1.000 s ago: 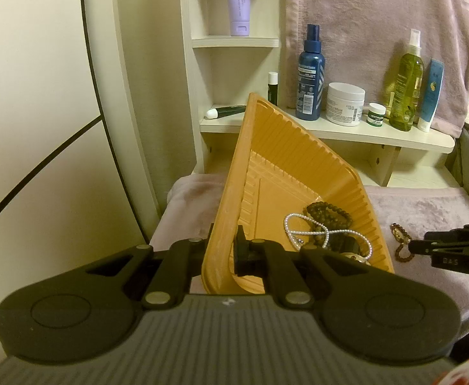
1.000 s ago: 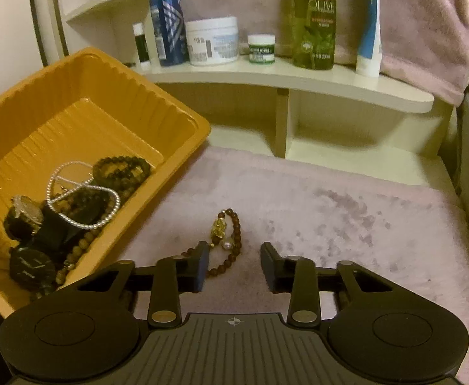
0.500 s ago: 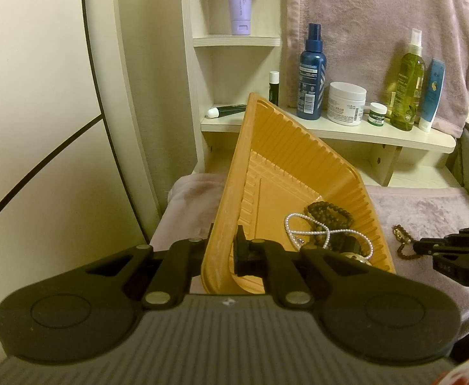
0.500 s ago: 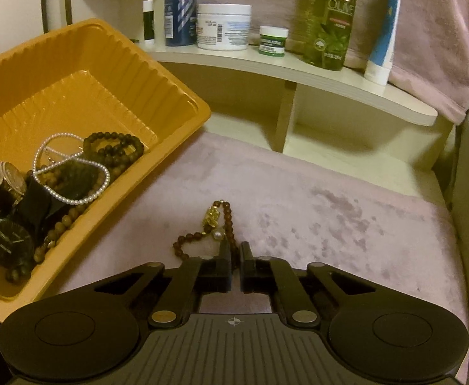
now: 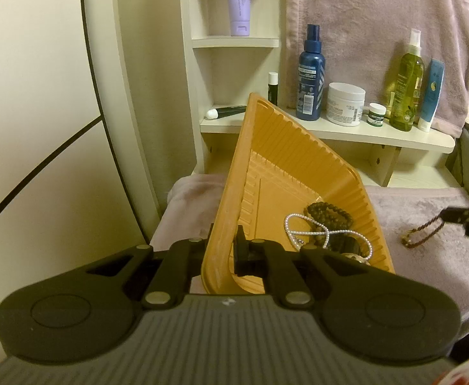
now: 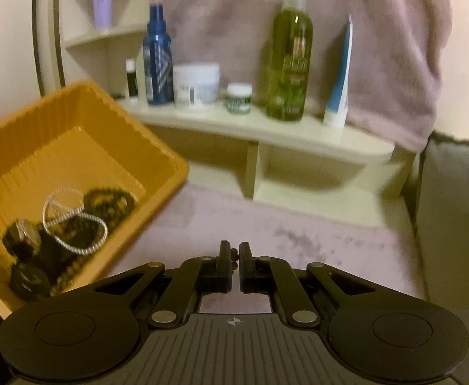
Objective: Organize jewelry
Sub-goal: 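Lift the brown bead bracelet with the right gripper and release it into the basket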
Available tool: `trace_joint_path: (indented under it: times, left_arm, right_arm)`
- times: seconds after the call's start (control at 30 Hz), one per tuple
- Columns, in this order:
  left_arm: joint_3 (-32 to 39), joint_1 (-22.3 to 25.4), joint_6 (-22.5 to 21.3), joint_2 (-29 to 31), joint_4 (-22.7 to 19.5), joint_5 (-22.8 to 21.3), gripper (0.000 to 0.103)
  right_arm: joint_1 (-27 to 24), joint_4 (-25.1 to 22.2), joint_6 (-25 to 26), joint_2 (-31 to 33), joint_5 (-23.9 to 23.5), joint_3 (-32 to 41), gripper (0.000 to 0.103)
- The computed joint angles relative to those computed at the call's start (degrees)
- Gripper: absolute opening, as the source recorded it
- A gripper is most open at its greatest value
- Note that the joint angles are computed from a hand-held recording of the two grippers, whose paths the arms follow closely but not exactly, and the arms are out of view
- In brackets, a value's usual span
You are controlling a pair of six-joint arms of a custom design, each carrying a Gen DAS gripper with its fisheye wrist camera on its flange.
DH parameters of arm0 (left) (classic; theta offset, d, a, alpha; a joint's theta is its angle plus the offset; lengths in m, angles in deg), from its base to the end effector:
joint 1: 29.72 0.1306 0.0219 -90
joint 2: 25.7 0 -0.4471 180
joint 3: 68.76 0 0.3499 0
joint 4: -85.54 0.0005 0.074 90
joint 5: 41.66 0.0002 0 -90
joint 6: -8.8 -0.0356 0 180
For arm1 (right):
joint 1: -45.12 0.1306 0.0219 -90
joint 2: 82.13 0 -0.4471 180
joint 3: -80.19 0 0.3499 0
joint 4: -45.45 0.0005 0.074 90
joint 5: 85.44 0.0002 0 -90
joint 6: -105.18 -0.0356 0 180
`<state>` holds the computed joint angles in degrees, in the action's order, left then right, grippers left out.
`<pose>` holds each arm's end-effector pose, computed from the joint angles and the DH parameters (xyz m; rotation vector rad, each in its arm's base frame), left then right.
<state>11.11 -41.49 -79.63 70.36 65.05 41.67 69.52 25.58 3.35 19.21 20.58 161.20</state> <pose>0.4831 -0.0969 0.4122 0.1318 2.2020 -0.0010 0.4782 0.2056 0.3774 -0.0996 2.2379 0.0237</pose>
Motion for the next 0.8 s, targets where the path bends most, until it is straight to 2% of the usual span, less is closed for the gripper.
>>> trace_joint_path:
  times: [0.8]
  left_arm:
    - [0.25,-0.24,0.2,-0.11,-0.17,0.0,0.007]
  right_arm:
    - [0.13,0.42,1.98,-3.16,-0.61,2.16,0.004]
